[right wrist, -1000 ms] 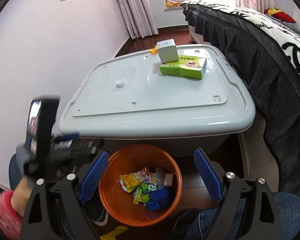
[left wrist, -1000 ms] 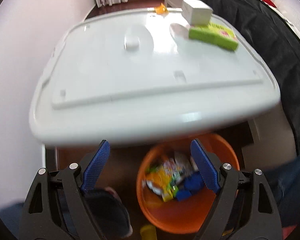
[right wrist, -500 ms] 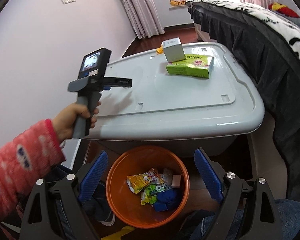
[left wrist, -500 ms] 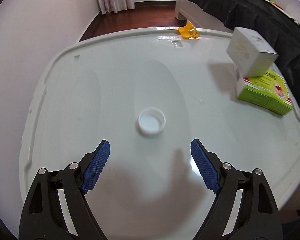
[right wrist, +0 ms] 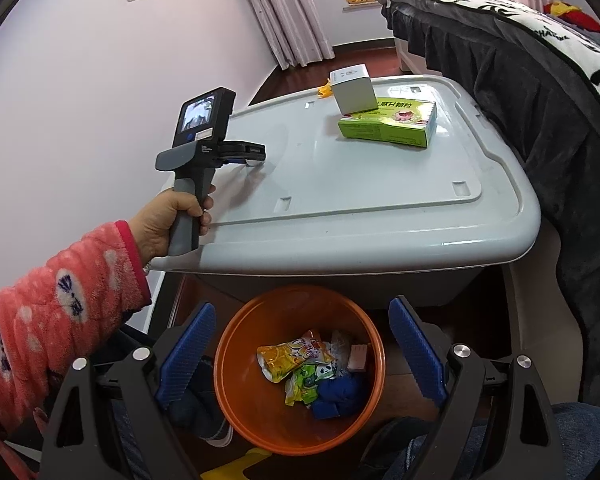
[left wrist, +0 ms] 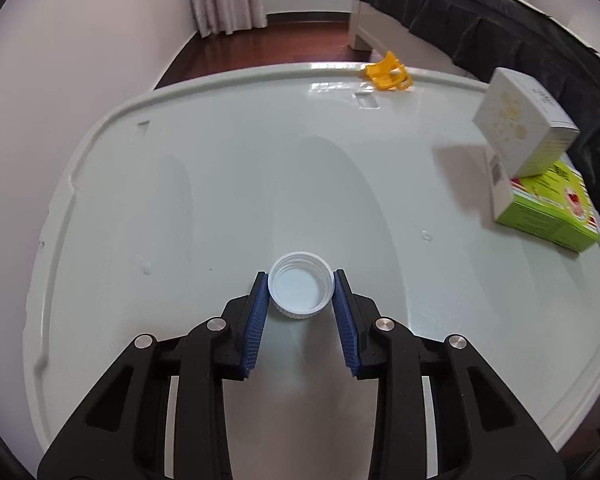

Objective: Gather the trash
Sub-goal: 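Grasp the white bottle cap on the lid with the left tool, then grasp the small white box with the right tool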

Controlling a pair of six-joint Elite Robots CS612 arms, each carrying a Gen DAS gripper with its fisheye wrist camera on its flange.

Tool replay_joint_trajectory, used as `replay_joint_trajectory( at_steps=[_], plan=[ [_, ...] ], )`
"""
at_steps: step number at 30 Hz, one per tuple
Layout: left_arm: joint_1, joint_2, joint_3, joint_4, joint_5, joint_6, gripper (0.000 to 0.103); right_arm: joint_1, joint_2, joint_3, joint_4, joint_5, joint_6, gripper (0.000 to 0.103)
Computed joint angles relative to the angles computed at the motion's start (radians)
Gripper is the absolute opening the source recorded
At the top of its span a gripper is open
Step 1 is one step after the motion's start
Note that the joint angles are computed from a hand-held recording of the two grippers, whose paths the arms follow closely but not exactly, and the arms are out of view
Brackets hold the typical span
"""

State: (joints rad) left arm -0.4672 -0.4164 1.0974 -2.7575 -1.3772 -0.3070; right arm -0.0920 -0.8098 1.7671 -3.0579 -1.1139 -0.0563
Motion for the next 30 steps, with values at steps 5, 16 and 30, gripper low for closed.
replay_joint_trajectory(
  at_steps=[5,16,30],
  plan=[
    [-0.01,-0.059,0.086,-0.086,0.008,0.073,0.032,0.003,0.0,0.0,-0.01,-0.011,-0.004,0.087],
    [-0.067,-0.277,0.387,-0.189,0.05,0.032,0.032,0.013,-0.008,-0.022,-0.023,-0.059,-0.027,0.087],
    [-0.065,-0.293,0.455,-0.257,0.014,-0.009,0.032,0.084,0.226,-0.492,0.04,-0.274,-0.032,0.098]
  ],
)
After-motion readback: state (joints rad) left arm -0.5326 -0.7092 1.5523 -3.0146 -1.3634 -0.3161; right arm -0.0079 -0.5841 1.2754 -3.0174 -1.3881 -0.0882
